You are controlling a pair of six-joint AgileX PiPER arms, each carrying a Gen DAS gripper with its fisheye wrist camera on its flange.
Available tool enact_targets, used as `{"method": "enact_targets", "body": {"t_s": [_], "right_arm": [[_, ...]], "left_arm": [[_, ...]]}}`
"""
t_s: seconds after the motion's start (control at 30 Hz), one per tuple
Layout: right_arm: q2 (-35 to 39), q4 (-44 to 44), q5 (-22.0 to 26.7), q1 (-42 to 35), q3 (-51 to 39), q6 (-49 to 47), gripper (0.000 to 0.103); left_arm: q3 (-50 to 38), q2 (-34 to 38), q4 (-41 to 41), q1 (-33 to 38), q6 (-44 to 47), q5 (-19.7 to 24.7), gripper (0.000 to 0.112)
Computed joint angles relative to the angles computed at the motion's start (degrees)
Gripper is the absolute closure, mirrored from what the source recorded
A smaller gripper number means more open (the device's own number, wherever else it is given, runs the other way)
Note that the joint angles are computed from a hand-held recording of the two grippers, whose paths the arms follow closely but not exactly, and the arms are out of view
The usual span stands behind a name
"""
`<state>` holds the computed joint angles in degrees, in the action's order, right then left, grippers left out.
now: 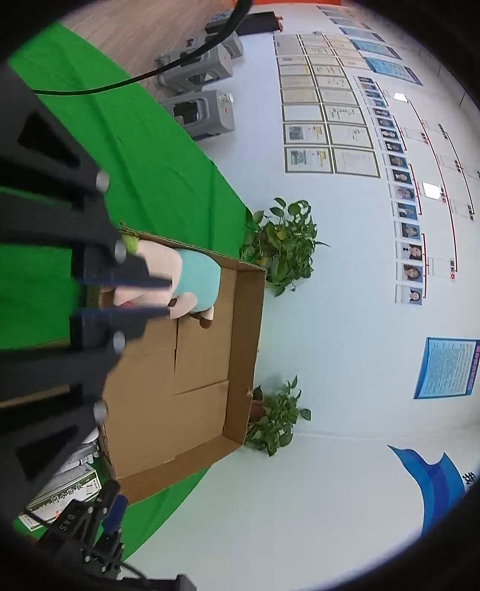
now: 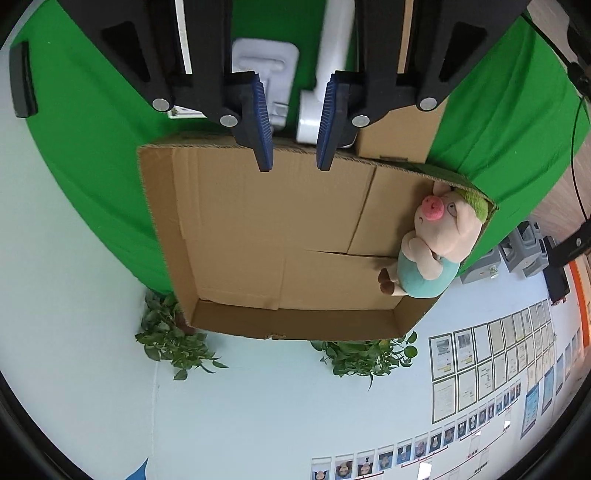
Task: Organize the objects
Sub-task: 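Move both grippers back to the long narrow brown cardboard piece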
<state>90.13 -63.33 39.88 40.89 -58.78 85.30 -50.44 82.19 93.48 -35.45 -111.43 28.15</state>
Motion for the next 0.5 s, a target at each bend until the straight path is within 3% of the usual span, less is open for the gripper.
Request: {"method": "enact_targets", "body": {"t_s": [0.03,0.07,0.1,0.17,0.2,0.23,0.5], "right_arm": [[-1.3,0.3,-0.2,0.1,1.2,0.2,0.080],[-2.5,0.0,-0.3,0.2,2.5,0.5,0.079],[-4.1,-0.5,0.5,0.9,4.0,1.1,0.076],[-7.0,-1.7,-0.4,0.8,6.7,2.3,0.047],[-8.8,-2.3,-1.1,0.9,8.2,3.5,0.011],[-10.8,-3.3,-2.2,1.0,10.2,5.1,0.001],[-21.6,-4.0,-0.1,4.0,18.4,8.0,0.000]], "left_arm": [[-0.3,-0.1,-1.8,-1.0,0.8,0.6,0.034],[0.5,-0.7,-1.2,-1.8,-0.8,1.2,0.023],[1.5,-1.5,1.0,-3.1,-4.6,2.6,0.022],[2.2,-2.8,1.1,-4.6,-5.5,2.1,0.022],[1.7,-3.1,-1.6,-5.0,-2.7,1.4,0.022],[0.9,-3.2,-5.7,-5.9,1.2,1.5,0.022],[0.1,-2.9,-8.9,-12.5,4.1,6.3,0.022]]}}
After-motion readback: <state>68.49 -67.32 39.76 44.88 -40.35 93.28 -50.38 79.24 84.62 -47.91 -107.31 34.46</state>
